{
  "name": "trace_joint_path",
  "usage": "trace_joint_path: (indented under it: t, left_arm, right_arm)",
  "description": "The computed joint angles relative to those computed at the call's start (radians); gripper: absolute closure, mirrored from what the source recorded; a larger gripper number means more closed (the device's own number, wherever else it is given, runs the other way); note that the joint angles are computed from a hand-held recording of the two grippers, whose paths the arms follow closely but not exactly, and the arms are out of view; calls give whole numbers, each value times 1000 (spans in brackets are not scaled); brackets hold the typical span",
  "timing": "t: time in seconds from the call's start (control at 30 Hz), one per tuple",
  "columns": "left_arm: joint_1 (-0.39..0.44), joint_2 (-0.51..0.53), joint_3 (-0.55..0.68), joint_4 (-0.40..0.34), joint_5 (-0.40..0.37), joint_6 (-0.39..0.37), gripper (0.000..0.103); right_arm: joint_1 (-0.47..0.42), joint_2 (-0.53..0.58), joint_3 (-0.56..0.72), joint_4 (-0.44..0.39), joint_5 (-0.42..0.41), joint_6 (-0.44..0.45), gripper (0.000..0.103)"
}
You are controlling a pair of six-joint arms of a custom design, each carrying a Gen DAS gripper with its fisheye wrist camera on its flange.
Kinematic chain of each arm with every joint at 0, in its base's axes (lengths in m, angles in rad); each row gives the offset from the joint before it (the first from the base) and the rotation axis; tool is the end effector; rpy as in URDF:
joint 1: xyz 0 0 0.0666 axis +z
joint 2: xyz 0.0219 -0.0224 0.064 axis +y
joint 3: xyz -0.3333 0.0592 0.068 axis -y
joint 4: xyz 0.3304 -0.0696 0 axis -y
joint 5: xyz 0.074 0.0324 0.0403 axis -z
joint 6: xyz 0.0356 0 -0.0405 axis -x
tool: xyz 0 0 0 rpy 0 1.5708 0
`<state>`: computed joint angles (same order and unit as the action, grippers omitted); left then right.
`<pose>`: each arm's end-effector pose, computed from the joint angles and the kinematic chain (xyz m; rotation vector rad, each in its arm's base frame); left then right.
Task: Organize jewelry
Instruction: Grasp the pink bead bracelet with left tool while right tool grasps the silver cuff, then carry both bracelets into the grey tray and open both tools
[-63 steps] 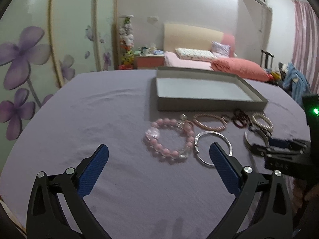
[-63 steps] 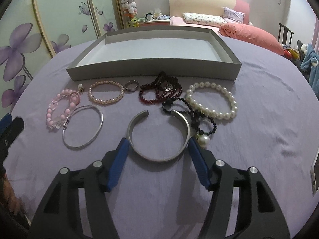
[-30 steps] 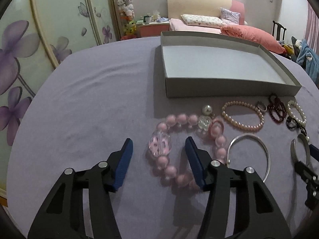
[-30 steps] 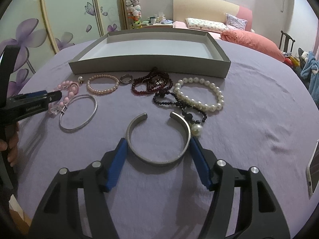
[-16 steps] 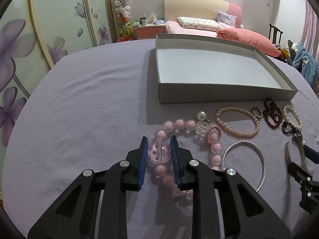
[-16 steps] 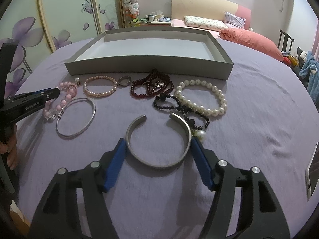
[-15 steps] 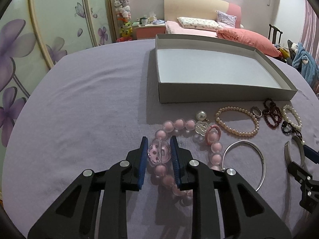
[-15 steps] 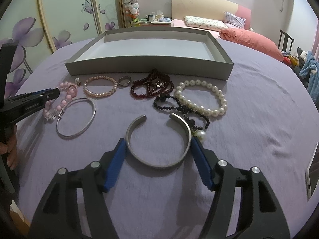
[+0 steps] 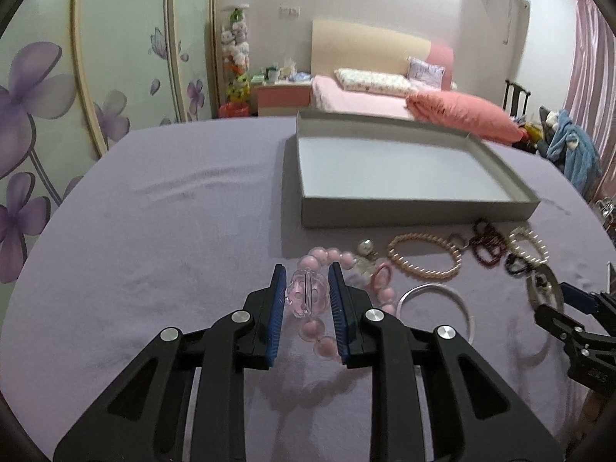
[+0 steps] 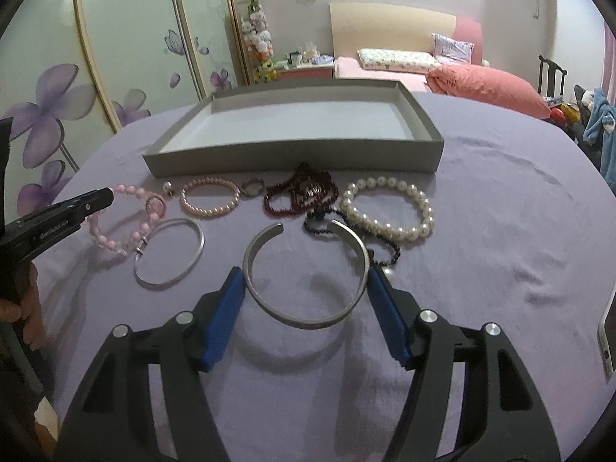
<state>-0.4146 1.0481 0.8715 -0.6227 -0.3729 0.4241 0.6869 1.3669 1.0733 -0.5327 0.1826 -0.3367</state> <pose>0.2927 -0.1151 0.3183 -0.1867 2.2942 0.0159 0.3221 0.2553 0.2948 -0.3328 2.3726 0.2667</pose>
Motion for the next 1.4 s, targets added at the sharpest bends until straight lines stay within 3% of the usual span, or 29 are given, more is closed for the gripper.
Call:
trace_joint_path:
  t: [0.3,0.83,1.17,1.4]
  left_arm:
    - [-51,-60,-13,49,-40,-15,79]
    - [-119,-66,8,96,-114,-19,79]
    - [-178,-28,57,186,-231,-78,79]
    - [-169,56,121,263,-252,-145,79]
  right_arm:
    - [5,-33,-18,52,27,4,39]
    - [13,-67,-24,119,93,25,39]
    - [18,-74,1,305,240,132,39]
    - [-19,-12,69,401,267,181,39]
